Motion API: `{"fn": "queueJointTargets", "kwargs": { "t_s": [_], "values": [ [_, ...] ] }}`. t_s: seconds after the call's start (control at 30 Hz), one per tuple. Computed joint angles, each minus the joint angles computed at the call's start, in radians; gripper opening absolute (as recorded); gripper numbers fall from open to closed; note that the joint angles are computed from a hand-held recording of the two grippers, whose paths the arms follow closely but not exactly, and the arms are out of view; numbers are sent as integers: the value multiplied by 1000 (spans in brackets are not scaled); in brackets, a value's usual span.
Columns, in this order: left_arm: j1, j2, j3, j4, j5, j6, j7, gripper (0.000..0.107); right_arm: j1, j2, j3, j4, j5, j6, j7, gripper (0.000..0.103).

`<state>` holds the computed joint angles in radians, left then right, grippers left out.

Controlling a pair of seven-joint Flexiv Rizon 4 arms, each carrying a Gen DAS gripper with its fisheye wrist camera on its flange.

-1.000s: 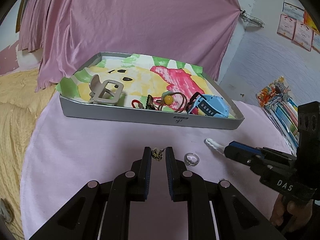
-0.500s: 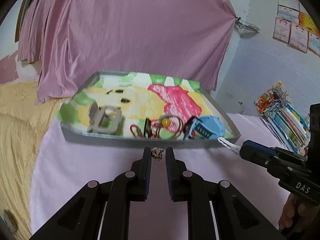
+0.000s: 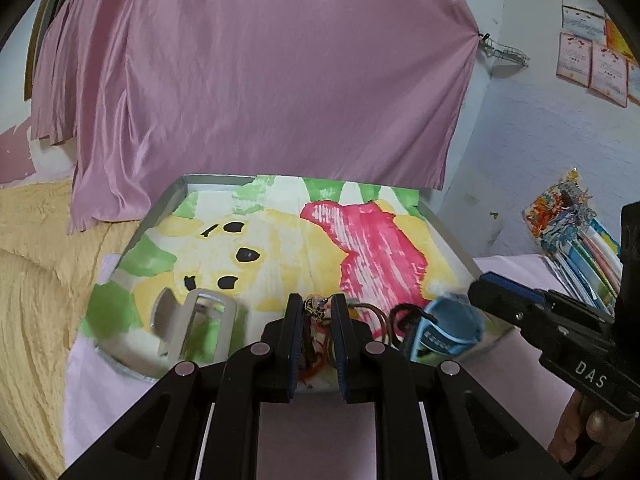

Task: Organize jewelry
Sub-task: 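Carry the hair clip and gold earring over the tray and lower them, then open both grippers in the tray and lift them out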

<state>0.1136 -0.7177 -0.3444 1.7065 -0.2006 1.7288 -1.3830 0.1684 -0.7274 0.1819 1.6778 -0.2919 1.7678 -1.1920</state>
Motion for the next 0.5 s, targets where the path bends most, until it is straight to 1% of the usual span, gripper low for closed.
{"fn": "queueJointTargets", "kwargs": {
  "t_s": [0.13, 0.2, 0.33, 0.4, 0.47, 0.5],
  "values": [
    [-69, -21, 85, -58, -34, -71, -9, 14, -10, -37, 22, -56, -14, -60, -5, 15],
    [-85, -27, 104, -71, -46, -93, -6, 14, -14, -52, 34, -76, -11, -81, -13, 15],
    [-99, -39, 121, -87, -62, -127, 6, 14, -18, -70, 47, -100, 3, -108, -27, 15],
    [-98, -43, 118, -90, -70, -137, 14, 14, -28, -82, 63, -112, 11, -113, -39, 15],
    [-91, -45, 107, -89, -78, -146, 24, 14, -20, -82, 54, -114, 21, -117, -40, 15],
    [-90, -45, 105, -88, -82, -151, 27, 14, -27, -86, 64, -120, 24, -125, -45, 15]
  ]
}}
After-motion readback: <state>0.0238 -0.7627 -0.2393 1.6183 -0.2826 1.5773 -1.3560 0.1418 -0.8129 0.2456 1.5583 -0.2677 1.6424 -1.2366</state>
